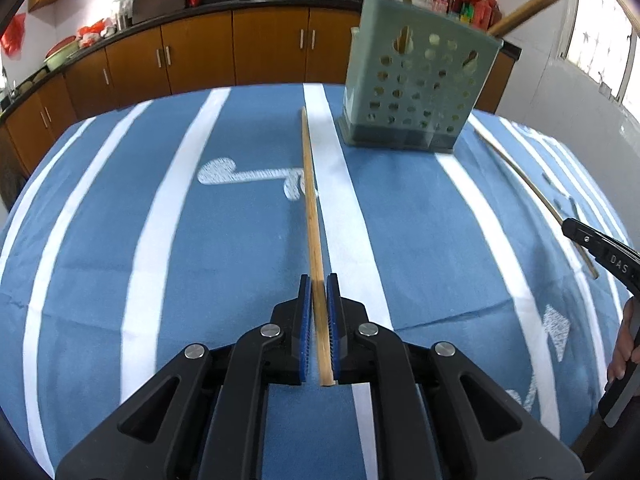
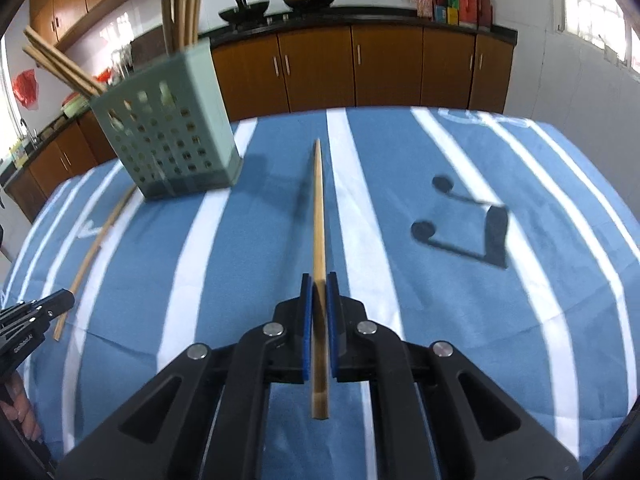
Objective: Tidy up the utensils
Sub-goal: 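Close the right tool on a wooden chopstick while the left tool grasps another, then lift the right tool's chopstick over the green holder while the left tool carries its own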
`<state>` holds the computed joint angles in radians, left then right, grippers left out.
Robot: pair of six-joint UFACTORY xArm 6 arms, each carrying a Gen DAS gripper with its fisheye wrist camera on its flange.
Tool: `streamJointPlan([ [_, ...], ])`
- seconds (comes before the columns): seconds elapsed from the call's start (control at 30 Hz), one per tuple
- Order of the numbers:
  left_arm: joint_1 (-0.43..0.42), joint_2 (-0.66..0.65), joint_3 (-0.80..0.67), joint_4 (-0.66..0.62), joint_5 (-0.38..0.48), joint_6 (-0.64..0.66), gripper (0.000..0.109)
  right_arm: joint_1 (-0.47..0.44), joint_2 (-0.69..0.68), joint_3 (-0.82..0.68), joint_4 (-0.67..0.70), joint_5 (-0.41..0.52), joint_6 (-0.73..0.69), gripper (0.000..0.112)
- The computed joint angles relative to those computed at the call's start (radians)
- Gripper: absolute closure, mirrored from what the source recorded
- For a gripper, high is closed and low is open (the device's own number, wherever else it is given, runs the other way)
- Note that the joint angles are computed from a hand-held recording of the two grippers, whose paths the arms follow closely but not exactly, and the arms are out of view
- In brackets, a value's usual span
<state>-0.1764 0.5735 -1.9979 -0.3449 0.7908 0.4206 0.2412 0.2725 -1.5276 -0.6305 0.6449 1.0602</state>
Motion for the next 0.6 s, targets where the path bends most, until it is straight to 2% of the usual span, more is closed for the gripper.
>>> streamJointPlan([
  [0.3,0.024,-0.074,0.028,-0.162,-0.067,0.085,0.101,-0.006,-0.107,0.04,-0.187,-0.048,0.149,0.104],
  [0.6,0.032,-0.099,0.005,-0.264,-0.132,0.119,0.103,0.0,-0.155,0.032,-0.333,-0.075,0.264,0.104],
])
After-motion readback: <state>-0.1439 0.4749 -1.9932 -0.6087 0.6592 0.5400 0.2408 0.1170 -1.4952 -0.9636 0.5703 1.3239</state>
